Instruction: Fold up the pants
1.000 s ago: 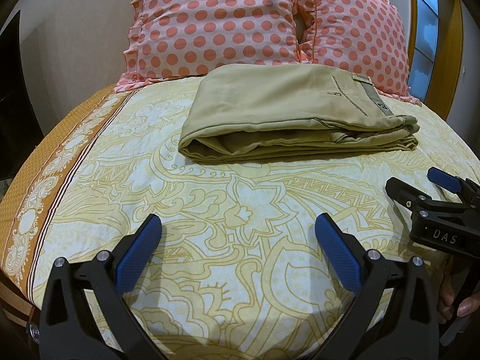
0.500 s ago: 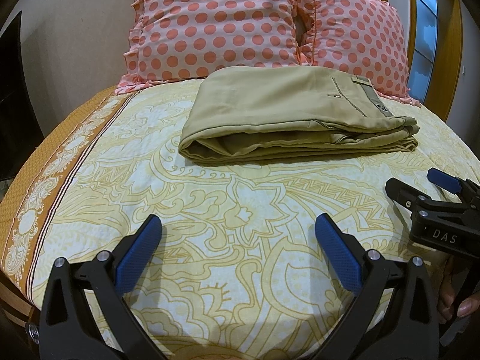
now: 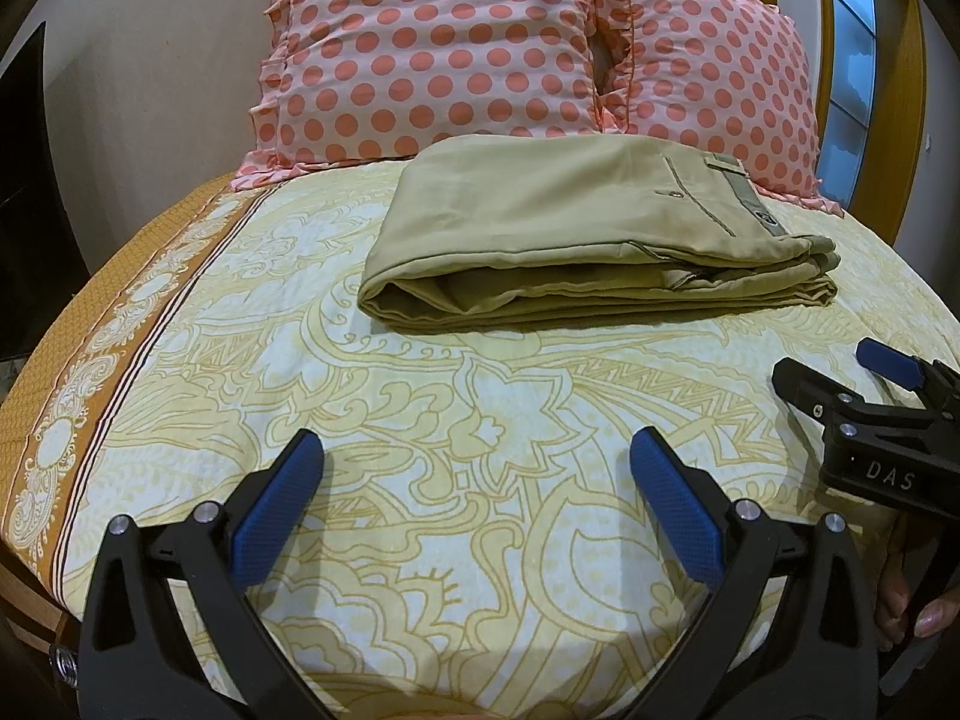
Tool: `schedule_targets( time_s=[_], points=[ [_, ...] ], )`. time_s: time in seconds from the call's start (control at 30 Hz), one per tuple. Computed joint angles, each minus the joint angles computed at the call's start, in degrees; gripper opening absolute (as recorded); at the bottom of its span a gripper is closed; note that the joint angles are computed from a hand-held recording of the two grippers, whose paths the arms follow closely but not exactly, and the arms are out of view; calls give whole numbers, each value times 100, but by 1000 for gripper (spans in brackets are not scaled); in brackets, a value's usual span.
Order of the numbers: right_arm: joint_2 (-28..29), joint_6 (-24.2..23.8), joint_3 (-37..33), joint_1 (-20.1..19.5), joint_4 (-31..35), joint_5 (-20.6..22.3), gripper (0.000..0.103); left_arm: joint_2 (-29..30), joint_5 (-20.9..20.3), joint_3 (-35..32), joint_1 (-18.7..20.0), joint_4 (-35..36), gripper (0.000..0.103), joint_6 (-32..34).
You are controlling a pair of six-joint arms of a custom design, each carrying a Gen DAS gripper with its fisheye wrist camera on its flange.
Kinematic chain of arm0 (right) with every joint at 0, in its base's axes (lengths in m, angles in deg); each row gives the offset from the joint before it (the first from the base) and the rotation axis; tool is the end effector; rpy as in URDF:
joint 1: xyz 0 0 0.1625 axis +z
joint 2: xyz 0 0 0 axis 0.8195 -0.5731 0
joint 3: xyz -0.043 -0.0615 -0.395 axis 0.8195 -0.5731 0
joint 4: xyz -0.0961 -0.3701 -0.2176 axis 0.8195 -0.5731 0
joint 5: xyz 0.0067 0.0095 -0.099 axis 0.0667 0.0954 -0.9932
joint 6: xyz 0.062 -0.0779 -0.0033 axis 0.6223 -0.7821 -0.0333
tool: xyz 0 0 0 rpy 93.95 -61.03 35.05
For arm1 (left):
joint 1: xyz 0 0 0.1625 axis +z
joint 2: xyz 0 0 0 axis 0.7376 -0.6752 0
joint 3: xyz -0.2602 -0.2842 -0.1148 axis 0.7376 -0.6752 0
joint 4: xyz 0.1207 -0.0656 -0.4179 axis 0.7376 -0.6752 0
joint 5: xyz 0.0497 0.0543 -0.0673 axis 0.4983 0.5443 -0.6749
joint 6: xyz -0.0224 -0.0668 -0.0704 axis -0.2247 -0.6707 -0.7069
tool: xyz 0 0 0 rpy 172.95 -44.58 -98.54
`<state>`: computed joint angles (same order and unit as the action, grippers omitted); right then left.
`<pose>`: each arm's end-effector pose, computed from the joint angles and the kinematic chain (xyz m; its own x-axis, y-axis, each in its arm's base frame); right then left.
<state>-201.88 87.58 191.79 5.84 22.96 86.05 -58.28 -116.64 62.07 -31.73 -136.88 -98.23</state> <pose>-0.0156 -0.2572 0.2232 -0.6941 0.3394 0.6349 -0.3312 0.6325 -0.7002 -0.2651 -0.2888 -0.0608 -0.6303 0.4213 -0.6521 0.7351 0.5939 -0.3269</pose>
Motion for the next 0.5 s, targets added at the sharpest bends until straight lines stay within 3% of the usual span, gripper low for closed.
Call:
schedule_targets(
  time_s=[0.5],
  points=[
    [7, 4, -1, 6, -11, 5, 102, -3, 31, -17, 12, 6, 101, -1]
  ],
)
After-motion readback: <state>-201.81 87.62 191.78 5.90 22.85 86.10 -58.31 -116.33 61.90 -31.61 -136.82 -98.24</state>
